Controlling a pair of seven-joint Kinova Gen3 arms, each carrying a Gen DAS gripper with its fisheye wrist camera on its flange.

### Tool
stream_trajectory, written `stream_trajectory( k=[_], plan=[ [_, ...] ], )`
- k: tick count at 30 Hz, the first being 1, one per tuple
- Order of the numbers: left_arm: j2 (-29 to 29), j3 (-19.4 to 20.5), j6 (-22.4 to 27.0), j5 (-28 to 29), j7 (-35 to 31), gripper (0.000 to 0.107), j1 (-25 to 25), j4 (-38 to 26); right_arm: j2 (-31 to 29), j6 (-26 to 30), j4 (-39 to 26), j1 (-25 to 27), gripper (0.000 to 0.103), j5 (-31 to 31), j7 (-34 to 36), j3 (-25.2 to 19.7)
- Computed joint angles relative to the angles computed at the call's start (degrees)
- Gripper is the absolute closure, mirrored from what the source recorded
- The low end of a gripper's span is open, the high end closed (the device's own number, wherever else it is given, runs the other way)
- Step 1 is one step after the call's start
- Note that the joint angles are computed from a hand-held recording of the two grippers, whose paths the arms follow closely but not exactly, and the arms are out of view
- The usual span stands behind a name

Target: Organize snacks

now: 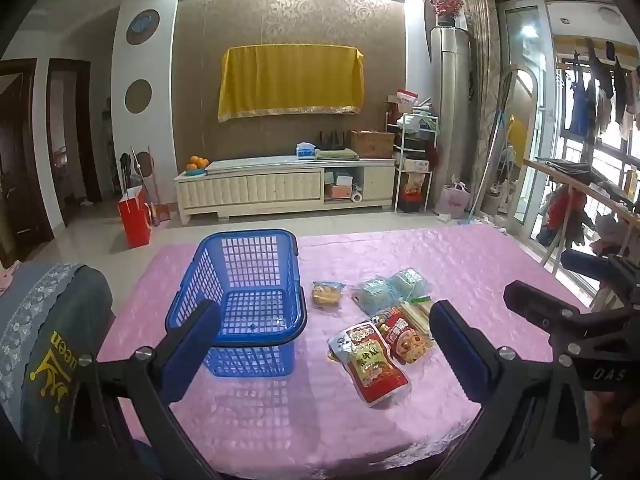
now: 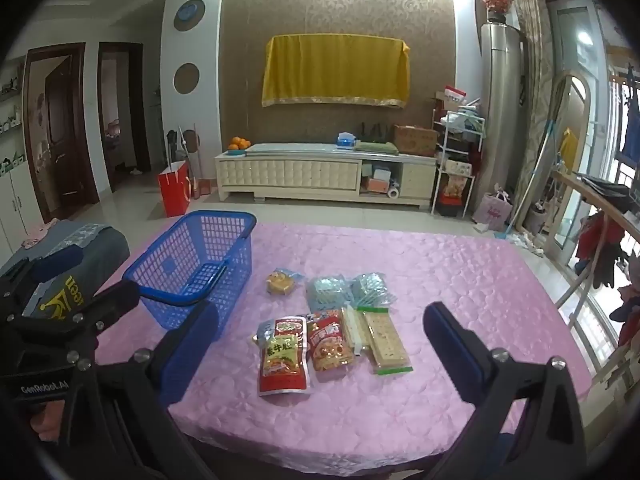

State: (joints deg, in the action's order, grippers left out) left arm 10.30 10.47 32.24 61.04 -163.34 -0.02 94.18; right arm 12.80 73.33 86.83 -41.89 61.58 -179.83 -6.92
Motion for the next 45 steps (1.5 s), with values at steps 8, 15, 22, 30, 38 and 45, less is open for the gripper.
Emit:
stream_trajectory(
  k=[8, 15, 22, 30, 38, 45],
  plan=[
    [0.1, 0.0, 0.4, -2.6, 2.6, 0.004, 0.3, -0.7, -0.3, -0.4, 0.1, 0.1, 0.0, -0.2, -0.3, -0.1],
    [-0.8, 0.0, 0.3, -0.8, 1.1, 0.004, 0.0, 1.1, -0.2, -0.2, -0.2, 0.0, 0.0, -0.3, -0.3, -0.3],
    [-0.3, -0.6, 1.0, -1.4, 2.0, 0.004, 0.1, 0.4, -0.3, -0.4, -0.7, -0.1, 0.0, -1.0, 0.3, -0.3],
    [-0.1, -0.6, 1.3, -1.9, 2.6, 0.004, -0.1, 0.0, -0.2, -0.3, -0.8, -0.1, 0.0, -1.0, 0.4, -0.1],
    [0.2, -0.3, 1.4, -2.4, 3.0, 0.004, -0.3, -0.4, -0.1, -0.4, -0.7, -0.1, 0.0, -0.9, 0.3, -0.1],
    [0.3, -0.2, 1.3, -2.6, 3.2, 0.004, -0.4, -0.5, -0.1, -0.7, -0.4, -0.1, 0.0, -0.9, 0.0, -0.1]
  ],
)
